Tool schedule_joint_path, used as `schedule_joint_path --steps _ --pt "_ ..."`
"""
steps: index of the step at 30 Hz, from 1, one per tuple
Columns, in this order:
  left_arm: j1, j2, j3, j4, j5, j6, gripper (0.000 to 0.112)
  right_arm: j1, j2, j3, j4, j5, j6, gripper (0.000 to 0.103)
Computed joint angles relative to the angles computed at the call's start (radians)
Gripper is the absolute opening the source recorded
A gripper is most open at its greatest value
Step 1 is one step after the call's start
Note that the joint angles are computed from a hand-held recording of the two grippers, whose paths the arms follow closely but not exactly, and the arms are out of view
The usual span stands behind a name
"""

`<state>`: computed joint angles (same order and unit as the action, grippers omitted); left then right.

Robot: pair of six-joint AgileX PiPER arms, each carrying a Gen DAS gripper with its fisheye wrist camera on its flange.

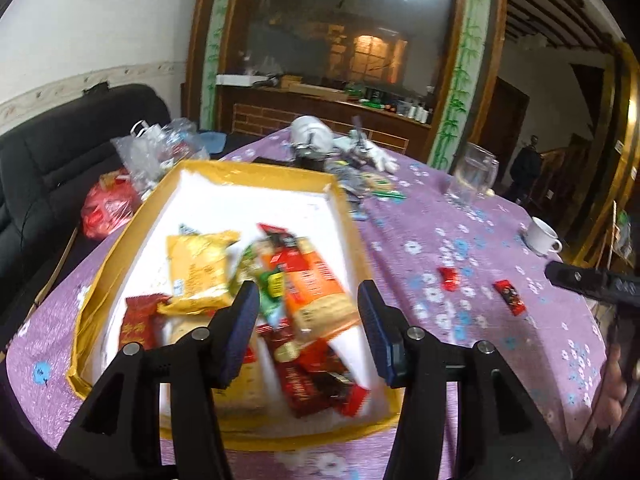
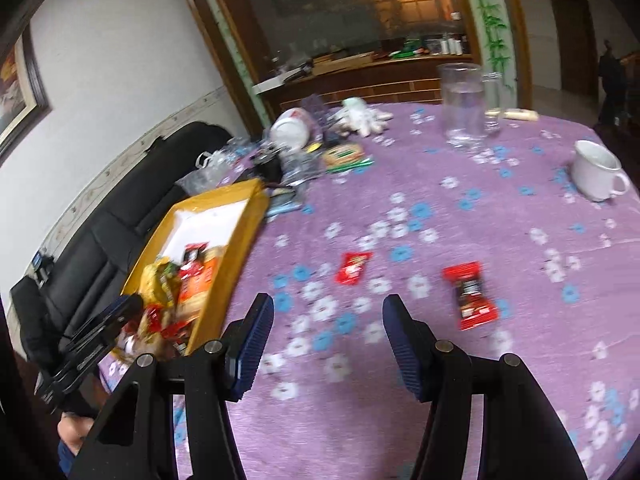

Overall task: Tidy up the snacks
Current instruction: 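Move both tools back to the last red candies on the tablecloth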

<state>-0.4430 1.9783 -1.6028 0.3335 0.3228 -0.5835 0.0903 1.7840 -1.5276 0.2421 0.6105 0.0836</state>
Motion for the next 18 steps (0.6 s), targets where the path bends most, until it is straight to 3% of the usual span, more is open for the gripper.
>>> schedule_joint_path --steps 6,9,12,18 --pt "-0.072 0.019 -0.066 0.063 0.056 -0.015 0.05 -0.116 0.012 0.005 0.042 -0.006 -0.036 0.059" --pt "-0.106 0.049 -0.132 0.017 0.106 0.049 0.05 -0.156 0.04 0.016 0.054 -0.023 -0.041 0.059" --pt "-0.143 0.083 -0.198 0.004 0.152 0.085 0.05 -0.193 0.093 -0.014 0.061 0.016 -0.039 0.057" --pt "-0.214 0.153 -0.311 -0.039 0.219 0.156 0.05 -0.206 0.135 -0.04 -0.023 0.034 0.046 0.057"
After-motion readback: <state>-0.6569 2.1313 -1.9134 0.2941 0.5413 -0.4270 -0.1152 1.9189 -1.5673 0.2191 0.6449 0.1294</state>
